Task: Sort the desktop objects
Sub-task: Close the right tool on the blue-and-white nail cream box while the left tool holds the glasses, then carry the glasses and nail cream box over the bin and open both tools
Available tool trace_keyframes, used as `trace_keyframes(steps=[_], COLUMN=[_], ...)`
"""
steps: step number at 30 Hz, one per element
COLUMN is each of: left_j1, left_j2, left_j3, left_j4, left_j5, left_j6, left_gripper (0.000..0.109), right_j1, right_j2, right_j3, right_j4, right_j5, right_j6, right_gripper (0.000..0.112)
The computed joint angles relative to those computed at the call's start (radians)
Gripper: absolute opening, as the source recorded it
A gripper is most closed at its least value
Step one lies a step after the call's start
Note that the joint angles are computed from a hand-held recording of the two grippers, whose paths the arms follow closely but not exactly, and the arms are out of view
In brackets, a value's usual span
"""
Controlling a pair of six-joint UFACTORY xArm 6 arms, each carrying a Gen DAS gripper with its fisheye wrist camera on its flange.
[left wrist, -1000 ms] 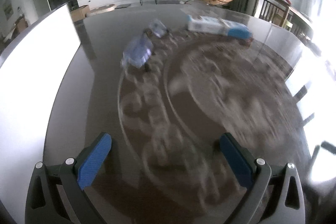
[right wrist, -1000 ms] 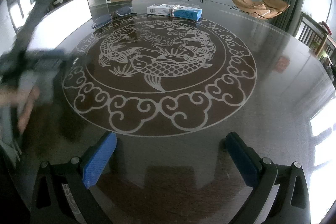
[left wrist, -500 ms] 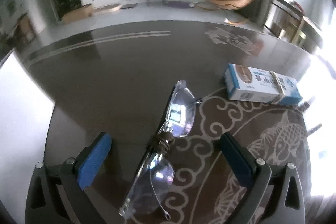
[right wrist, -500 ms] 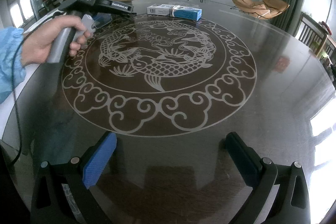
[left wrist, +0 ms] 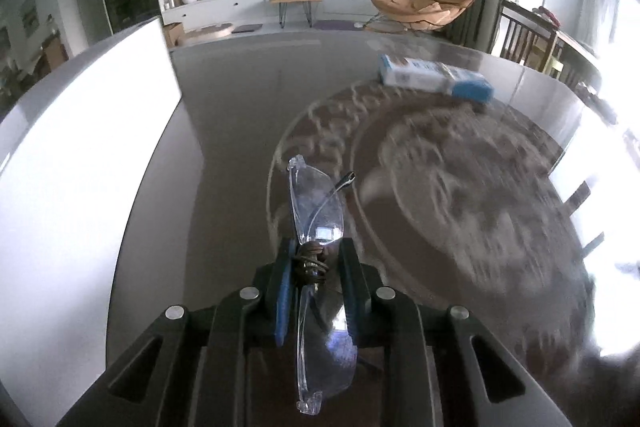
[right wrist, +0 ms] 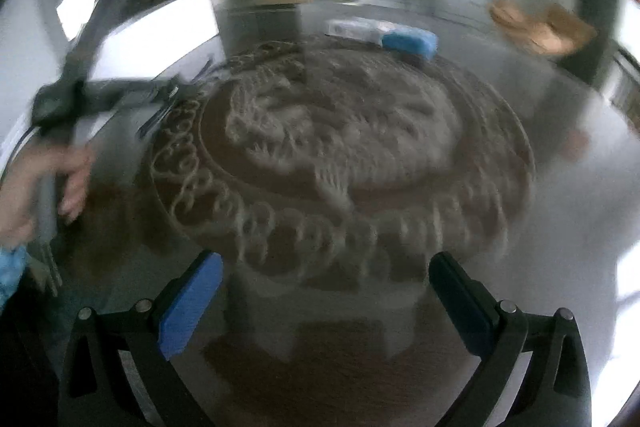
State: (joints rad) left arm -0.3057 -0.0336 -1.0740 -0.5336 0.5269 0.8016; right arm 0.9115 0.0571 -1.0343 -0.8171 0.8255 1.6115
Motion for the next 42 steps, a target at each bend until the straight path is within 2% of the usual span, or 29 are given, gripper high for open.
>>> trace_keyframes(steps=[2,5,6,11,14,15,16,18,20,22,24,27,29,32,33,36,37,38,40,42], left_j1=[0.013,0.025,0.027,0.023,0.033,0.036,0.041,0.043,0.038,0.022,0.013,0.020,0.028,0.030,0.031,0.038,0.043,0.053,0.082,0.130], left_j2=[-0.038,-0.045,-0.045,-0.048,-0.040,-0.038,-0.031,-0.030,-0.033,-0.039,-0.051,-0.103,-0.170,-0.247,-0.266,-0.294,-0.298,-0.300,-0.304,-0.325], left_j3=[0.037,0.039,0.040,0.040,0.027,0.023,0.015,0.012,0.017,0.032,0.050,0.102,0.169,0.243,0.261,0.288,0.291,0.289,0.277,0.269], left_j4=[-0.019,-0.038,-0.040,-0.051,-0.096,-0.109,-0.123,-0.135,-0.127,-0.092,-0.062,-0.094,-0.111,-0.106,-0.102,-0.109,-0.118,-0.134,-0.168,-0.228], left_j5=[0.012,0.030,0.030,0.039,0.071,0.082,0.092,0.102,0.093,0.059,0.033,0.052,0.065,0.066,0.064,0.071,0.079,0.096,0.153,0.229], left_j6=[0.029,0.044,0.047,0.042,0.060,0.064,0.075,0.077,0.073,0.056,0.044,0.068,0.098,0.122,0.125,0.136,0.142,0.154,0.175,0.213], left_gripper=[0.022,0.021,0.021,0.021,0.021,0.021,0.021,0.021,0.021,0.021,0.021,0.021,0.021,0.021,0.021,0.021,0.021,0.022,0.021,0.021], right_j1=[-0.077,-0.262,-0.300,-0.432,-0.461,-0.474,-0.484,-0.503,-0.501,-0.475,-0.431,-0.314,-0.193,-0.052,-0.024,0.002,-0.003,-0.011,-0.018,0.010], right_j2=[0.004,0.102,0.144,0.439,0.556,0.575,0.573,0.541,0.504,0.451,0.358,0.212,0.115,0.049,0.029,0.003,0.000,-0.003,-0.014,-0.040], right_j3=[-0.054,-0.211,-0.269,-0.677,-0.816,-0.835,-0.821,-0.758,-0.692,-0.603,-0.459,-0.248,-0.130,-0.058,-0.037,-0.009,-0.009,-0.011,-0.010,0.001], right_j4=[-0.050,-0.049,0.004,0.248,0.369,0.421,0.487,0.516,0.506,0.450,0.376,0.218,0.132,0.047,0.034,0.040,0.061,0.088,0.143,0.144], right_j5=[0.020,-0.070,-0.073,0.062,0.116,0.110,0.083,-0.004,-0.049,-0.083,-0.136,-0.159,-0.125,-0.026,-0.010,0.004,0.000,-0.009,-0.020,-0.033], right_j6=[-0.181,-0.495,-0.600,-1.076,-1.191,-1.214,-1.225,-1.159,-1.093,-0.994,-0.833,-0.522,-0.324,-0.124,-0.075,-0.054,-0.077,-0.113,-0.158,-0.093], right_gripper=[0.103,0.103,0.102,0.102,0.102,0.093,0.089,0.053,0.044,0.044,0.044,0.044,0.044,0.045,0.048,0.054,0.053,0.043,0.043,0.043])
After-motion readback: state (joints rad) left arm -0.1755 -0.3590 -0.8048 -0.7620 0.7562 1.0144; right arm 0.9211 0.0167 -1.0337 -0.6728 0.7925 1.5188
